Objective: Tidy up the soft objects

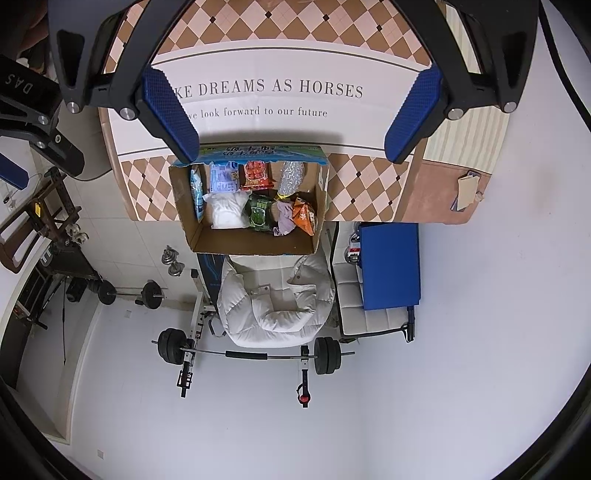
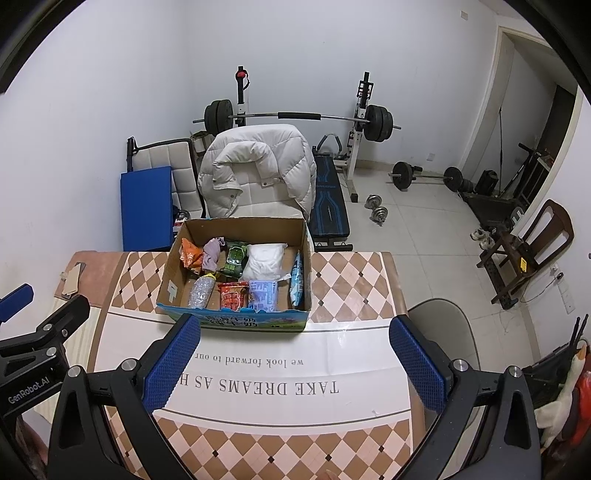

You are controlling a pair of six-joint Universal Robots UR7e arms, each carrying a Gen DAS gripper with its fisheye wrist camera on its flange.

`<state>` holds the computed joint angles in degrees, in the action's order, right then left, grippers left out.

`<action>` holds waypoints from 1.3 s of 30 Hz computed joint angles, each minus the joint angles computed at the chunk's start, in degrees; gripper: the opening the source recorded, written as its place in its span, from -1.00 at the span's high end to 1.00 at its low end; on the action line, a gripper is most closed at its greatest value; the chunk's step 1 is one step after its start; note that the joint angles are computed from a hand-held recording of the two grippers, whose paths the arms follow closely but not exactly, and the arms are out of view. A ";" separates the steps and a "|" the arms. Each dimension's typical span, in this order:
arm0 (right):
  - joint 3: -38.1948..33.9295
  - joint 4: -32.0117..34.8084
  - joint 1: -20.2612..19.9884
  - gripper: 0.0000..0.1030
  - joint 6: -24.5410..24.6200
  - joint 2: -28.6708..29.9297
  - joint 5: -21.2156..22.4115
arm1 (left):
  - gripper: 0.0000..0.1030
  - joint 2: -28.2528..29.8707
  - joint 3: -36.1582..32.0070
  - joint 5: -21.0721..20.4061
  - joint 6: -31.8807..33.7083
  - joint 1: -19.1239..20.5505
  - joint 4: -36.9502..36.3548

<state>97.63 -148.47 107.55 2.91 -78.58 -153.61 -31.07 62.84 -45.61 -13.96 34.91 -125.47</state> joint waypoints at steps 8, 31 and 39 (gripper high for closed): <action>0.12 -0.16 -0.10 -1.00 -0.50 -0.09 0.19 | -1.00 -0.06 0.07 -0.05 0.03 0.06 -0.04; -0.02 -0.65 -0.33 -1.00 -1.79 -0.43 0.19 | -1.00 -0.11 -0.05 -0.15 0.00 0.03 0.19; -1.08 -0.37 -0.05 -1.00 -2.68 -0.45 0.08 | -1.00 0.17 -0.26 0.53 0.40 0.12 -0.55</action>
<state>96.56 -148.84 107.49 0.23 -79.03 -153.53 -30.89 62.58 -45.09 -13.56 35.03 -126.02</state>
